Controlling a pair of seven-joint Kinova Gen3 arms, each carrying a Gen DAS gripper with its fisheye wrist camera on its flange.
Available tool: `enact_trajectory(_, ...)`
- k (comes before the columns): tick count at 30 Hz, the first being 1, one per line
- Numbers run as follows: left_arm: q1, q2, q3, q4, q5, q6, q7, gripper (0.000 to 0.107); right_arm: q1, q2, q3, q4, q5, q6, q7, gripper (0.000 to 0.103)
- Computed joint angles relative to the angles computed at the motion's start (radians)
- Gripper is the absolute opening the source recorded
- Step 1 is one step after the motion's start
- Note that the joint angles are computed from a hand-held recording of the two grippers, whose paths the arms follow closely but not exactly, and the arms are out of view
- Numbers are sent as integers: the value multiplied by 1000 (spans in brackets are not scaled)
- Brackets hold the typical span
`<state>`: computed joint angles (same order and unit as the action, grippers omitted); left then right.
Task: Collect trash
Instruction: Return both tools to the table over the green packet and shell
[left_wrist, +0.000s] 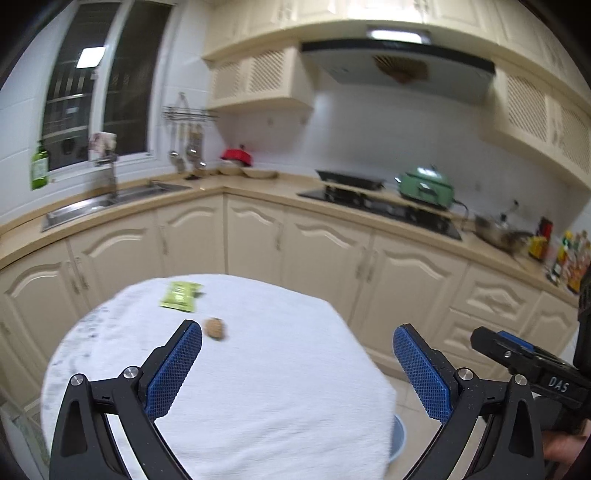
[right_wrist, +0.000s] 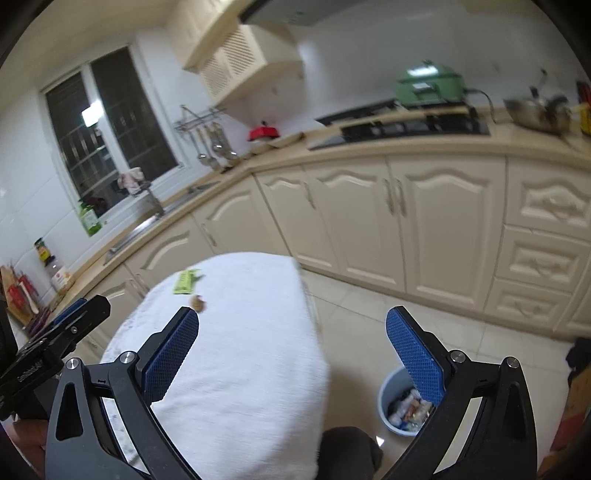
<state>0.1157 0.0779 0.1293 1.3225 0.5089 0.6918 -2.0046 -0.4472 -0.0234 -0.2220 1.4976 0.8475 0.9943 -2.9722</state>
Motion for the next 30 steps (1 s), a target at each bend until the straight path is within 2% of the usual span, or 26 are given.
enact_trajectory(3, -32, -67, -35, 48, 24, 6, -12, 102, -45, 56, -19, -94, 35, 31, 37, 103)
enact_trajectory(9, -70, -187, -136, 118, 76, 53, -32, 102, -162, 176, 12, -283, 66, 74, 144, 103)
enact_trajectory(13, -81, -227, -168, 120, 37, 83, 10, 102, -225, 265, 45, -429, 62, 104, 238, 103)
enact_trajectory(19, -90, -232, -180, 57, -37, 137, 96, 102, -282, 358, 101, -601, 18, 126, 365, 103)
enact_trajectory(24, -91, -196, -173, -18, -65, 174, 115, 102, -300, 424, 149, -715, -40, 129, 453, 103)
enact_trajectory(30, -110, -75, -146, -134, -63, 209, 105, 102, -258, 497, 195, -815, -170, 149, 551, 103)
